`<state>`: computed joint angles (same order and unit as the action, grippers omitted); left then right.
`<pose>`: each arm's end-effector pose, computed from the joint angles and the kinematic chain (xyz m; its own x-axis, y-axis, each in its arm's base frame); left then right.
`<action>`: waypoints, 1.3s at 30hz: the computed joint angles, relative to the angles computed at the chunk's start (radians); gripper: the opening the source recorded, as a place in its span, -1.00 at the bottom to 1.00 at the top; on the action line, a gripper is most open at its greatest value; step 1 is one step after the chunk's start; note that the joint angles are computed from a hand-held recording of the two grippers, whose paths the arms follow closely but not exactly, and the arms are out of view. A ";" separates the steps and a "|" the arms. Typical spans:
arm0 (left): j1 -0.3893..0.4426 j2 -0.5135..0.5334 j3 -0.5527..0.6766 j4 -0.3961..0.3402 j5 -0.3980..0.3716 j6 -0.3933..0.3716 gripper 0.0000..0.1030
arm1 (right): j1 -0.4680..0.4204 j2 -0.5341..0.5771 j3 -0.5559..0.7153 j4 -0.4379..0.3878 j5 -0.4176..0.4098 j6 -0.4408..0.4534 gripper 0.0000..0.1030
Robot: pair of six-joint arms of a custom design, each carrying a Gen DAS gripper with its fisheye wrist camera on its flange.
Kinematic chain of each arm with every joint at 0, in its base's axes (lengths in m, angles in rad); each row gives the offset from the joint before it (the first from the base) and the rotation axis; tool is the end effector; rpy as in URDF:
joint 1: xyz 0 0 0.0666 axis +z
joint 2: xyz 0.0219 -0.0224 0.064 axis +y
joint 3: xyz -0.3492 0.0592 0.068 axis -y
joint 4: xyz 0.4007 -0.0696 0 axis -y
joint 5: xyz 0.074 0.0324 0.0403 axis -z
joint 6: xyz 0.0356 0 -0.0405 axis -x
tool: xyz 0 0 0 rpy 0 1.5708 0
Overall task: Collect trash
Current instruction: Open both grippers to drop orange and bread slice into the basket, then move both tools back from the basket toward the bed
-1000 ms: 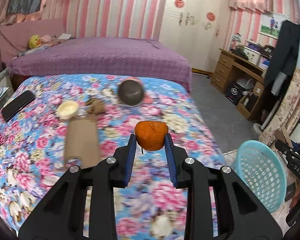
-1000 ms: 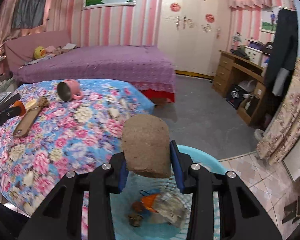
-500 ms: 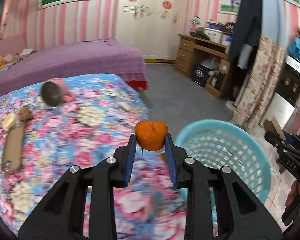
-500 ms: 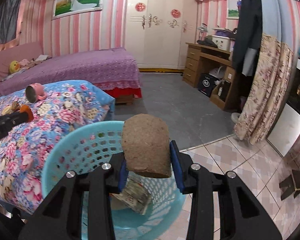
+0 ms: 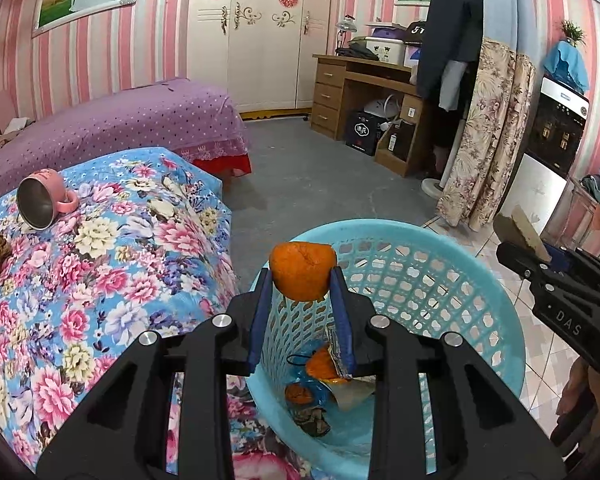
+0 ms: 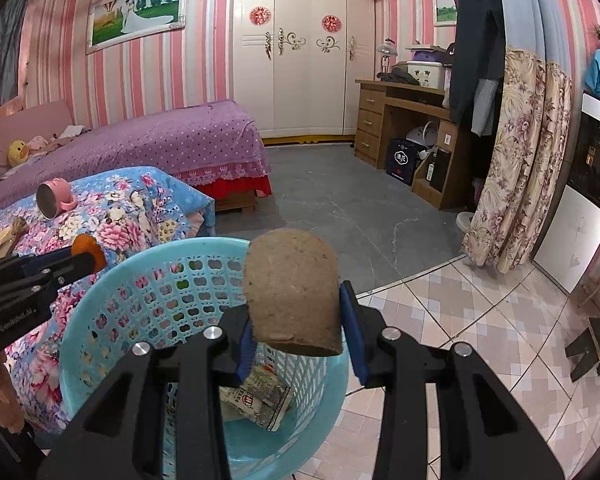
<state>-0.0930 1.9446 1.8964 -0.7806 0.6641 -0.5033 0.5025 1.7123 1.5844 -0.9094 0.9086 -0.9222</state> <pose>0.6767 -0.0856 0.3362 -0.4076 0.4195 -0.8111 0.7813 0.6199 -0.0721 0.5259 0.2565 0.3329 -0.4117 0.3329 -0.8484 0.6348 0.7727 -0.0049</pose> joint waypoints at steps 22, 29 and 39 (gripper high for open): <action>0.104 0.070 0.143 0.063 -0.014 0.084 0.83 | 0.008 0.098 0.129 0.008 0.006 0.040 0.08; 0.136 0.122 0.233 0.050 -0.022 0.103 0.88 | 0.015 0.152 0.214 -0.026 0.041 0.043 0.86; 0.195 0.332 0.584 -0.043 -0.068 0.125 0.89 | 0.010 0.307 0.461 -0.155 0.046 0.020 0.91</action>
<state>0.1020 2.2763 2.4800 -0.8235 0.5966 -0.3780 0.5124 2.0192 2.0453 -1.0648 0.9549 -0.9025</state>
